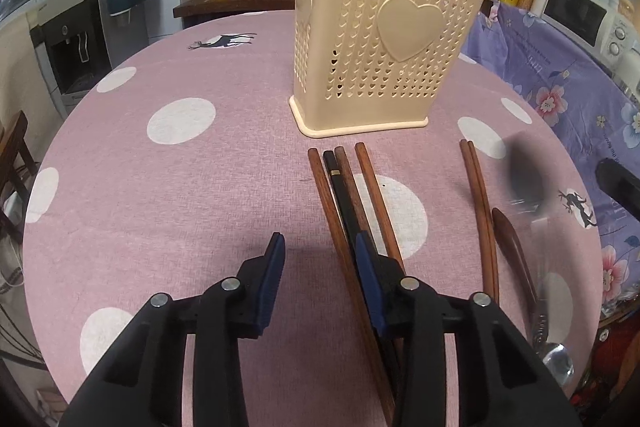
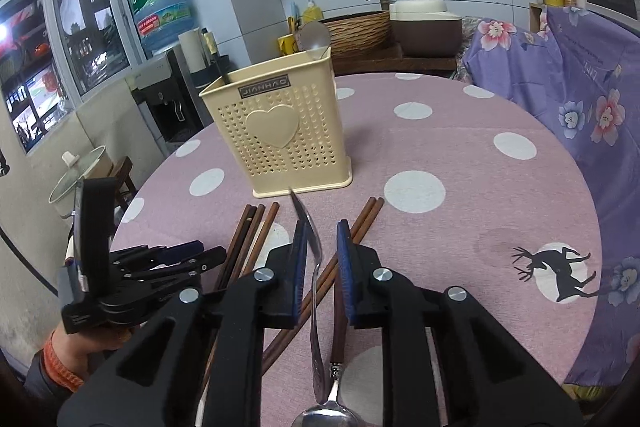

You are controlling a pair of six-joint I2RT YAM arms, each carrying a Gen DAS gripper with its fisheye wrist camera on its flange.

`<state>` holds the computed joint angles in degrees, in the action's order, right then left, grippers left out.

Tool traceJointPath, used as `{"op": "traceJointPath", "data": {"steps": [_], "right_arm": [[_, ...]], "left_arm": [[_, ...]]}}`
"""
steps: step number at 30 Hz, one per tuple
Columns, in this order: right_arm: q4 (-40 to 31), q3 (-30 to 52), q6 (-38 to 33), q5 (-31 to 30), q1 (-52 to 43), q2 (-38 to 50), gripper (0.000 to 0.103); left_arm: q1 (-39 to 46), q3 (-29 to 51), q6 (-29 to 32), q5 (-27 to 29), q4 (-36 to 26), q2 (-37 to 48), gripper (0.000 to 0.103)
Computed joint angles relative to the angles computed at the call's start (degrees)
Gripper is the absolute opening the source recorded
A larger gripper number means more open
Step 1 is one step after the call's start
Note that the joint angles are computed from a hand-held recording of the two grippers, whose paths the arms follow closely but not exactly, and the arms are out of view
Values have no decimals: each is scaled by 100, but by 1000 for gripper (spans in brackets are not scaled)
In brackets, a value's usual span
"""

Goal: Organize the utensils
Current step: 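Grasp the wooden-handled spoon with the right tool while the left tool grasps a brown chopstick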

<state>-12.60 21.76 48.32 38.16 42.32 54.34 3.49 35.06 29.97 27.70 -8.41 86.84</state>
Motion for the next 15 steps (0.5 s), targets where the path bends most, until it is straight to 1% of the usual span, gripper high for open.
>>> {"op": "traceJointPath", "data": {"steps": [3, 7, 10, 14, 15], "right_arm": [[117, -65, -30, -56, -42, 62, 18], [351, -128, -252, -236, -226, 190, 18], [546, -119, -399, -375, -399, 395, 18], [702, -177, -443, -820, -777, 629, 21], [701, -160, -427, -889, -838, 740, 25]], "left_arm": [[-78, 13, -66, -135, 118, 107, 33], [-138, 70, -73, -231, 177, 203, 29], [-182, 104, -101, -357, 244, 238, 23], [-56, 228, -66, -277, 129, 326, 23], [-55, 254, -80, -265, 106, 345, 23]]}}
